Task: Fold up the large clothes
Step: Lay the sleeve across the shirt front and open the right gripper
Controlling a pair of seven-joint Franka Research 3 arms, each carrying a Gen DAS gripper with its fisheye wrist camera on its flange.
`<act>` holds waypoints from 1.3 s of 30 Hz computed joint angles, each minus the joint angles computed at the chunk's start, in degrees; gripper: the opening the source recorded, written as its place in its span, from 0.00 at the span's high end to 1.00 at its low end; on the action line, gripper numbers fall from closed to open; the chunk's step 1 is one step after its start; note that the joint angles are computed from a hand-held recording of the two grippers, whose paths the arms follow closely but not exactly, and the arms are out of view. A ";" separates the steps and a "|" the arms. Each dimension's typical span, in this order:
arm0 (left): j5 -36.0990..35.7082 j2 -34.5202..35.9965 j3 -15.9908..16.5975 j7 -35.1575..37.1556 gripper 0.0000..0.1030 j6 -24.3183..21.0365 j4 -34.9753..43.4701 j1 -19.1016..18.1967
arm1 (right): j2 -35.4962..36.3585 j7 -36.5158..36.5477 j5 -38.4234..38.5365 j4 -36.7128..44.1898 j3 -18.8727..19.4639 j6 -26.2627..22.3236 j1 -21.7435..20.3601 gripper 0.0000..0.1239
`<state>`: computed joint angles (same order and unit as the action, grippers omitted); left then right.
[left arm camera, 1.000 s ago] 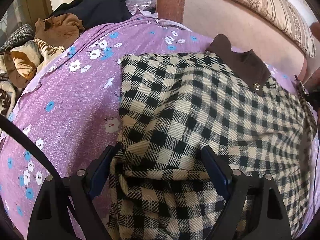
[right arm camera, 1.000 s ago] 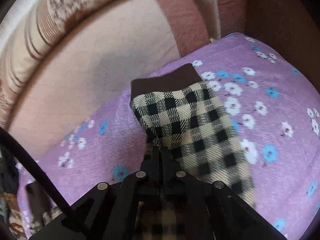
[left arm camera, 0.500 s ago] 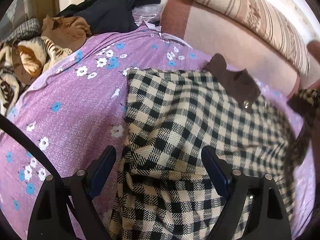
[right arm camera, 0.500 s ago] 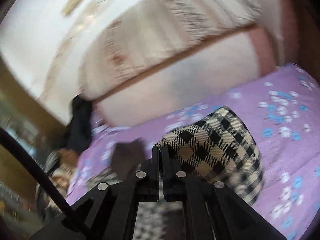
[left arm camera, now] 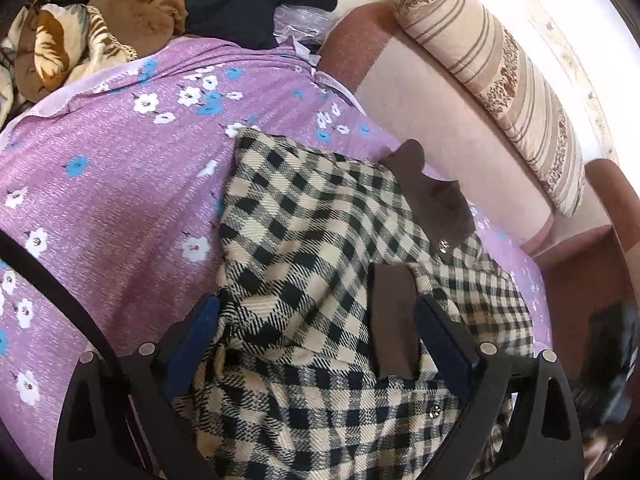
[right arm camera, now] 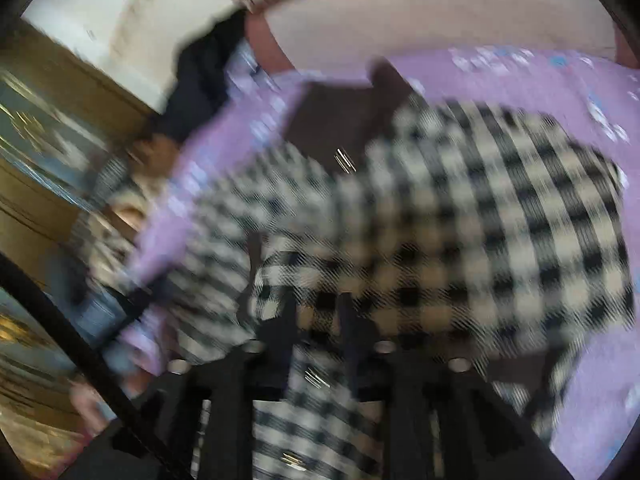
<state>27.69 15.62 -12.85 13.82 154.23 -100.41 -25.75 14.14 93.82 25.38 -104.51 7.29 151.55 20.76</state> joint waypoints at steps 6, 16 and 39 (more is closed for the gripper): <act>1.07 1.64 -0.33 1.54 0.06 0.93 1.98 -1.09 | -8.13 16.60 -18.50 -9.45 -3.82 3.26 4.18 0.53; 6.59 -0.50 2.63 -5.58 0.06 1.60 2.45 -4.41 | -12.98 16.58 -18.00 -15.17 -1.00 7.85 1.19 0.47; -12.31 2.09 -2.58 7.15 0.06 6.38 0.10 1.81 | 2.95 -19.56 38.78 1.79 7.23 6.92 -1.48 0.55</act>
